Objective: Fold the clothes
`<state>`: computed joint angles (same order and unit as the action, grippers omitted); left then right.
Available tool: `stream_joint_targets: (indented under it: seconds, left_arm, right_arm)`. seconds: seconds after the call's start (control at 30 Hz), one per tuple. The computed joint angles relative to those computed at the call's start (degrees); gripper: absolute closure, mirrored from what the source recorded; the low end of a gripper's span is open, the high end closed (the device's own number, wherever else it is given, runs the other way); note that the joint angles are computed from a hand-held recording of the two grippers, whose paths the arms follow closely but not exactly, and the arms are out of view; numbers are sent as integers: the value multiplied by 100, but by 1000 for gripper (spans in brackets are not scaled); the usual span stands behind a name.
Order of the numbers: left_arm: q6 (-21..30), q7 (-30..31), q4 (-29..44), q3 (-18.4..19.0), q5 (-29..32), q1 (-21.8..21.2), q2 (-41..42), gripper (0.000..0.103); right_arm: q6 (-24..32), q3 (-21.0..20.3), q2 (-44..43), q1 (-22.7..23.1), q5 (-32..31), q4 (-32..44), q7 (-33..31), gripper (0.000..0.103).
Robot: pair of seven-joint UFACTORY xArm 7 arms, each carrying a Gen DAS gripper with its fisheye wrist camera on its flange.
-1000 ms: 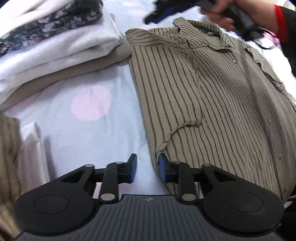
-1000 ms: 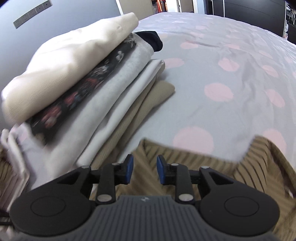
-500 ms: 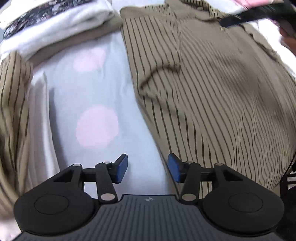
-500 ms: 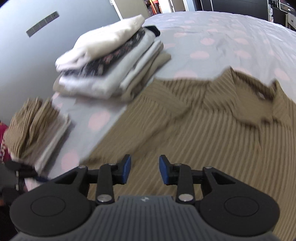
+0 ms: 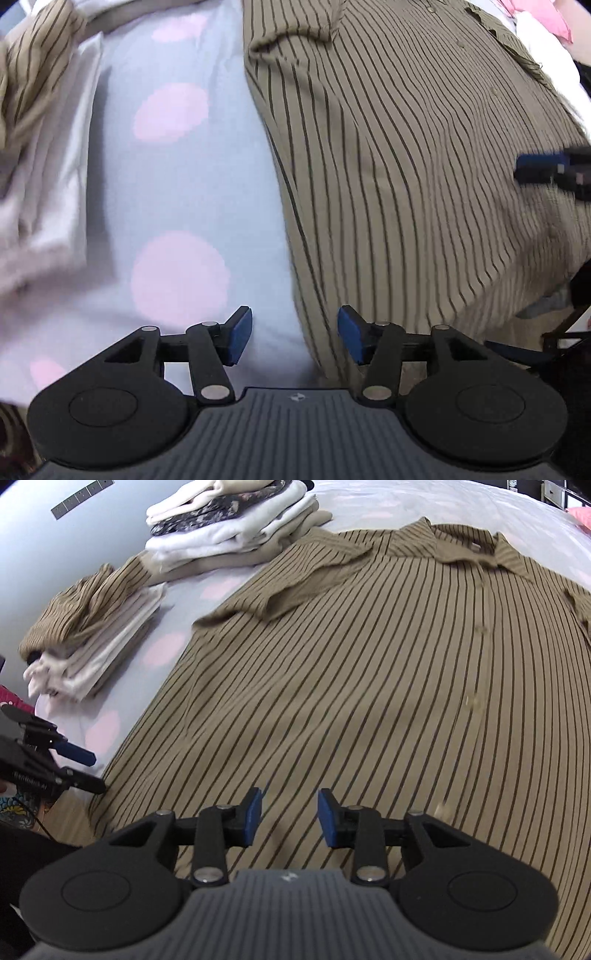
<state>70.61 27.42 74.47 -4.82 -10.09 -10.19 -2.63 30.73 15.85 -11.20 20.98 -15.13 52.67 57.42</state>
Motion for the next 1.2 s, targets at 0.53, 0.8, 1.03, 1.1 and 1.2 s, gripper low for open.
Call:
stream_joint_targets:
  seconds: [0.53,0.8,1.03,1.1,1.2]
  left_arm:
    - [46,-1000,-529,-94,232,-151,-310,90]
    - [51,-958,-452,-128,163,-250,-466,99]
    - [108,-376,-315,-154,-476,-455,-743,101]
    - [85,-267,-266,-211,-599,-554,-741,101]
    - [78,-149,-115,-296,-649,-684,-610,101]
  right_arm:
    - [411,377,33,721,-193,-334,768,74]
    - [658,555,-203,694,-436,-328,843,74]
    - [846,565,-443,512,-908,-265,1091,70]
    - [801,520,-494,450,-849,-277,1098,68]
    - [935,496,-371,325,-800,-87,1167,68]
